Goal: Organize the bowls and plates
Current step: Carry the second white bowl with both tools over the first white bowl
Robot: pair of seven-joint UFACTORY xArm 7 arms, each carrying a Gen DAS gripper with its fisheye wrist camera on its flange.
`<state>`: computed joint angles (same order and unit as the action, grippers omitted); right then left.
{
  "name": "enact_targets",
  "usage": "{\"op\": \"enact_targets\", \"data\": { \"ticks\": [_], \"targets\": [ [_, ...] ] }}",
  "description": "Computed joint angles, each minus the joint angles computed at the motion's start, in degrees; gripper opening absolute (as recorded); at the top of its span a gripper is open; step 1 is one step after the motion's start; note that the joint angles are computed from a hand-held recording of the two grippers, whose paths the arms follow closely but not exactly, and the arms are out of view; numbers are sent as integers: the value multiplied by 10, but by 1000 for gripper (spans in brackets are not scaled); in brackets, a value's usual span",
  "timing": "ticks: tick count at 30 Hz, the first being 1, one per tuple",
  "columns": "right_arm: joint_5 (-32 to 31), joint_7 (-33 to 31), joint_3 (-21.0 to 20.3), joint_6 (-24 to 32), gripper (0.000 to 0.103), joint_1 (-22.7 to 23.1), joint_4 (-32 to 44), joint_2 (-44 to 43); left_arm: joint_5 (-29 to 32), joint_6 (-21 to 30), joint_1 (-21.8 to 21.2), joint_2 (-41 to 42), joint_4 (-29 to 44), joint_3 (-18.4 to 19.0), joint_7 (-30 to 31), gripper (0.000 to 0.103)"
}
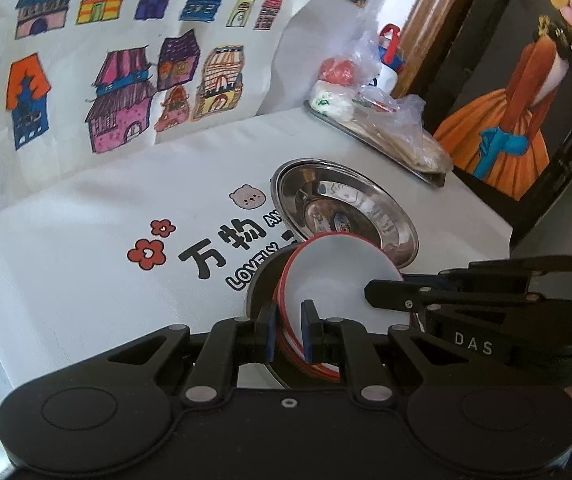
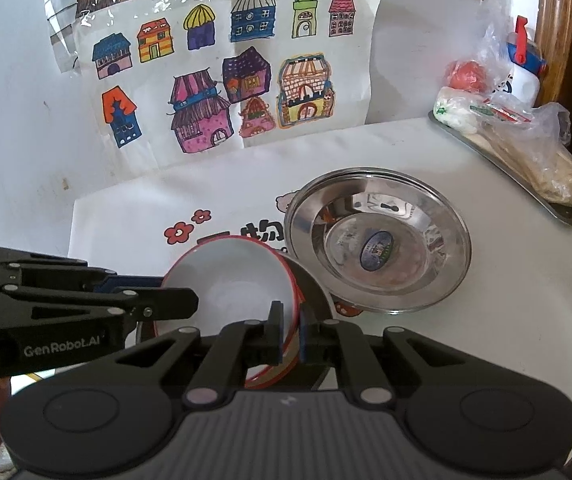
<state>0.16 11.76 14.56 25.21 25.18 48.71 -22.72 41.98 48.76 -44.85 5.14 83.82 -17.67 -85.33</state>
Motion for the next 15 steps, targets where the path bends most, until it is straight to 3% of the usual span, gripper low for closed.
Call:
{"op": "enact_targets", "data": {
  "ticks": [15],
  "targets": [
    [-24,8,9,-2,10,-9,0,0,-17,-3,1,6,8,5,29,13]
  ]
}}
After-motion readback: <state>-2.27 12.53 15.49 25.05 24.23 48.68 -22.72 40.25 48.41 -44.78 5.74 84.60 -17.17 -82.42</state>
